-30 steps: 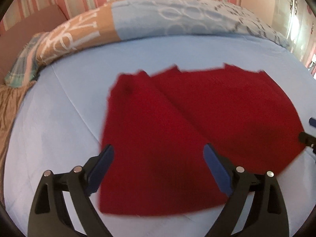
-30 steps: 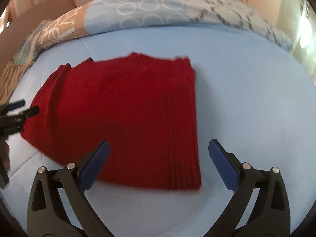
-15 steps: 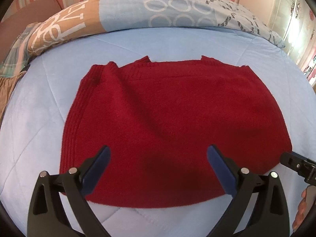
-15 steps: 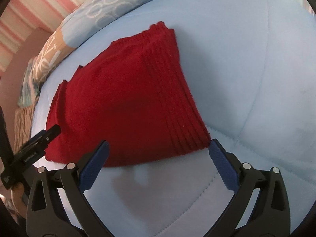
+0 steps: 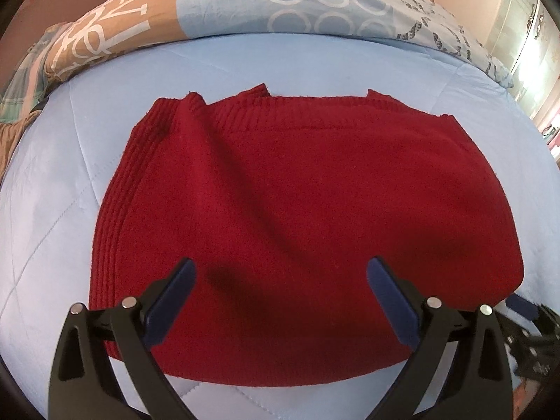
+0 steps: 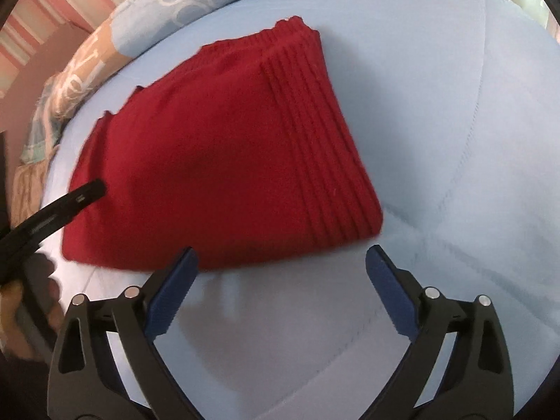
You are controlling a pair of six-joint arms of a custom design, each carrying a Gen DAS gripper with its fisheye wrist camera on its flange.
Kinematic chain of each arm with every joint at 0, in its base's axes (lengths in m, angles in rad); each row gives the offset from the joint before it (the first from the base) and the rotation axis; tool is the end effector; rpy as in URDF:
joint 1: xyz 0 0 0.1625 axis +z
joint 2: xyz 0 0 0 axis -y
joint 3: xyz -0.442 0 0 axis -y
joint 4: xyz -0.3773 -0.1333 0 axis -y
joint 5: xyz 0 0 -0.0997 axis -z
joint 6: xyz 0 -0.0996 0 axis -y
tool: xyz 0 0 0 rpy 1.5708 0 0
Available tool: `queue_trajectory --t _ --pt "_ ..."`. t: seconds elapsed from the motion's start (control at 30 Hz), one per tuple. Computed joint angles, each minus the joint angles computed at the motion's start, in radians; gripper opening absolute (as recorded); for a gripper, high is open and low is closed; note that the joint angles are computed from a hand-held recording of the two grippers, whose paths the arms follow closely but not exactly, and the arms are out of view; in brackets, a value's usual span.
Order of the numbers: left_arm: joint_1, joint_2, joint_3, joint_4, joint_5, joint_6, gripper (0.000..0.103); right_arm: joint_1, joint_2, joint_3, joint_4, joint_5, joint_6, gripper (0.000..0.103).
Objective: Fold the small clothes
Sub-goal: 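Grasp the side edge of the folded sweater with the right tool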
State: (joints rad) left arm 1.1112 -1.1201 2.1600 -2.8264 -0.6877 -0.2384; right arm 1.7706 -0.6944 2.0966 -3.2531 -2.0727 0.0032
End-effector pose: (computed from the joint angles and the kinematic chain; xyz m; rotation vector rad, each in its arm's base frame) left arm -0.0309 -0.5364 0.1946 0.1375 2.3095 -0.6085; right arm 0.1875 -0.4956 0.0170 0.1640 -2.6343 0.4384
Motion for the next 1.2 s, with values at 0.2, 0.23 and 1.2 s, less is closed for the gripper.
queue_trajectory --t 0.2,0.23,1.2 --pt "-0.001 -0.005 0.014 0.013 -0.004 -0.004 0.099 -0.013 -0.02 0.019 -0.008 0.008 0.021 0.096" --pt "-0.001 -0.004 0.015 0.015 -0.004 -0.004 0.099 -0.018 -0.017 0.013 -0.006 0.019 0.035 0.096" --pt "-0.004 -0.005 0.037 0.042 0.005 -0.044 0.099 -0.084 0.108 -0.133 -0.153 0.124 0.091 0.094"
